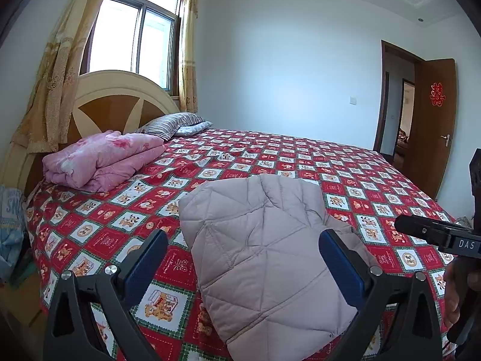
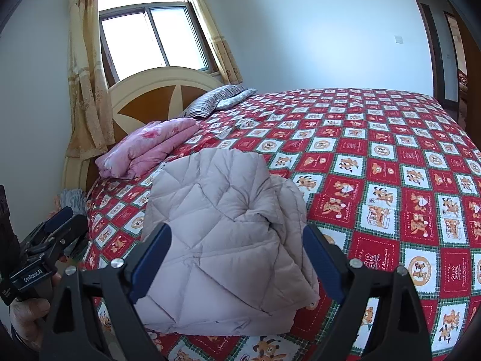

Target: Fold large clothes

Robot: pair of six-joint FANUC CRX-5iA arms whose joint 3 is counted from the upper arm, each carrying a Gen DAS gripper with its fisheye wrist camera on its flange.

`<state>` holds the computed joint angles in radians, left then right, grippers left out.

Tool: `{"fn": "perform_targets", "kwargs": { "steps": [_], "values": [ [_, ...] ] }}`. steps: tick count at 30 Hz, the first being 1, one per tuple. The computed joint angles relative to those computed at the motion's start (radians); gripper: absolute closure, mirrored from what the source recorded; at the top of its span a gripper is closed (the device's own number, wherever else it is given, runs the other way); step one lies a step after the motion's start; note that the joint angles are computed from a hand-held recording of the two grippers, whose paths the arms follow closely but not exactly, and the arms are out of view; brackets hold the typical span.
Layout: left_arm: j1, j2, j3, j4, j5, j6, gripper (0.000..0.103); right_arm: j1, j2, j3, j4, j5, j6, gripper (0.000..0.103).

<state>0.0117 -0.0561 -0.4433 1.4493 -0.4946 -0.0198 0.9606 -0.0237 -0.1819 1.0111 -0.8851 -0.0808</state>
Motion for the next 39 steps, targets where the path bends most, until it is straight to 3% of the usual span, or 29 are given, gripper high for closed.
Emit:
{"fn": "perform_targets", "kwargs": {
  "steps": [39],
  "values": [
    [-0.003,0.006,-0.002,-0.012,0.02,0.014,0.002,0.011,0.002,-0.003,-0.014,0.007,0.001,0.012]
  ]
}}
